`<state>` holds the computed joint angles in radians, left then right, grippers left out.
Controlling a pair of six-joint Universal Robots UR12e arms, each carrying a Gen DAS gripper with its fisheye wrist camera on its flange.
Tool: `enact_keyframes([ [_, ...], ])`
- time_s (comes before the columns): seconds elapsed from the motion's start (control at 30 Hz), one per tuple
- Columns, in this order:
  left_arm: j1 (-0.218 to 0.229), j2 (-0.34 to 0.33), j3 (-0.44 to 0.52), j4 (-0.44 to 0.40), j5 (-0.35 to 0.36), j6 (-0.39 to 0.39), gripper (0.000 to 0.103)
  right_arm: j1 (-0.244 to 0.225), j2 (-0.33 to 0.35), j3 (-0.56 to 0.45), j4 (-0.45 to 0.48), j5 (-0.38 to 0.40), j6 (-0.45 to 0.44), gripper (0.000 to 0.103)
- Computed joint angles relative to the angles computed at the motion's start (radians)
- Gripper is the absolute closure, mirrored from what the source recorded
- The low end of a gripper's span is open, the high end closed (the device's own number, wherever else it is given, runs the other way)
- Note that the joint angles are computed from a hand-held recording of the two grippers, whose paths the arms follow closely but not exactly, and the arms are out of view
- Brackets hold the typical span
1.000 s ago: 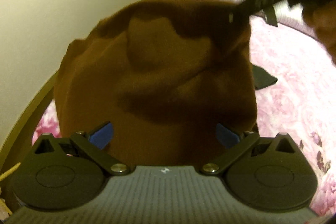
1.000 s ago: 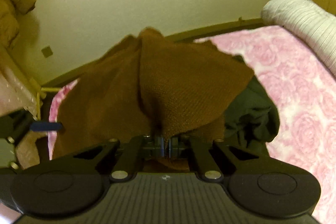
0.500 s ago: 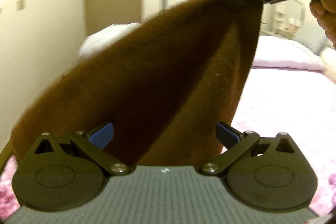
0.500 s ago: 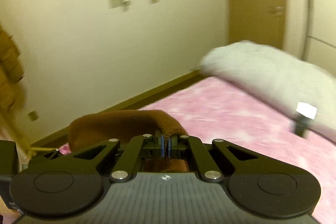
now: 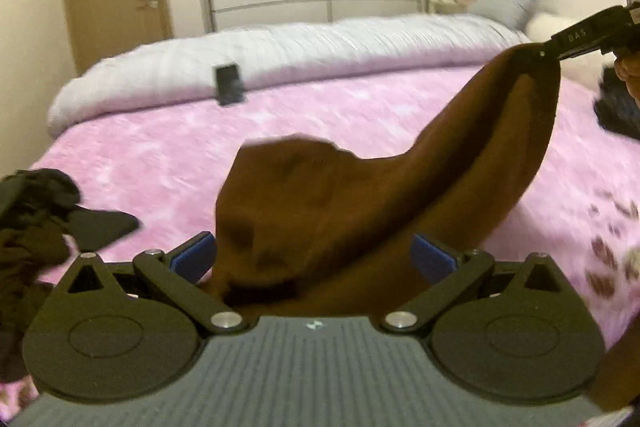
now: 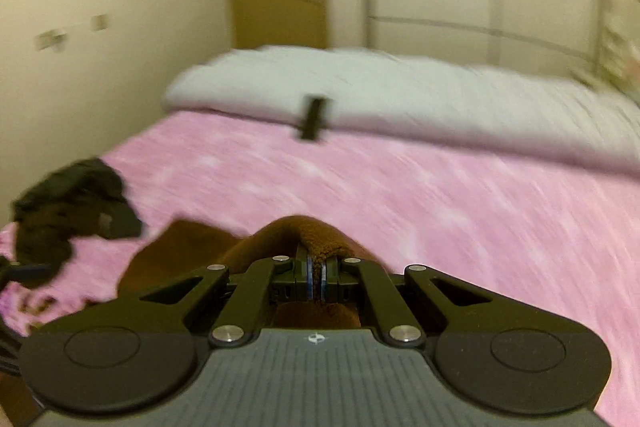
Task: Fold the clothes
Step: 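Lift the brown cardigan with both grippers and shake it out in the air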
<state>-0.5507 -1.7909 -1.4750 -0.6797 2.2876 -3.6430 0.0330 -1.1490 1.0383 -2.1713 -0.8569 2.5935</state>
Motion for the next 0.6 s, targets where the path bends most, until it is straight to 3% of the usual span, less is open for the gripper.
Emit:
enact_keyframes([
  [0.2, 0.004, -0.049, -0.028, 0.157, -0.074, 0.190, 0.001, -0.067, -0.052, 0.216, -0.211, 0.006, 0.109, 0.100],
  [0.37, 0.002, -0.072, -0.035, 0.260, -0.095, 0.382, 0.001, -0.071, -0.091, 0.332, -0.363, -0.066, 0.193, 0.094],
  [0.5, -0.003, -0.066, -0.067, 0.326, -0.093, 0.515, 0.001, -0.070, -0.111, 0.384, -0.458, -0.131, 0.237, 0.063],
  [0.6, -0.007, -0.048, -0.097, 0.323, -0.075, 0.536, 0.001, -0.075, -0.128, 0.417, -0.548, -0.123, 0.231, 0.048],
])
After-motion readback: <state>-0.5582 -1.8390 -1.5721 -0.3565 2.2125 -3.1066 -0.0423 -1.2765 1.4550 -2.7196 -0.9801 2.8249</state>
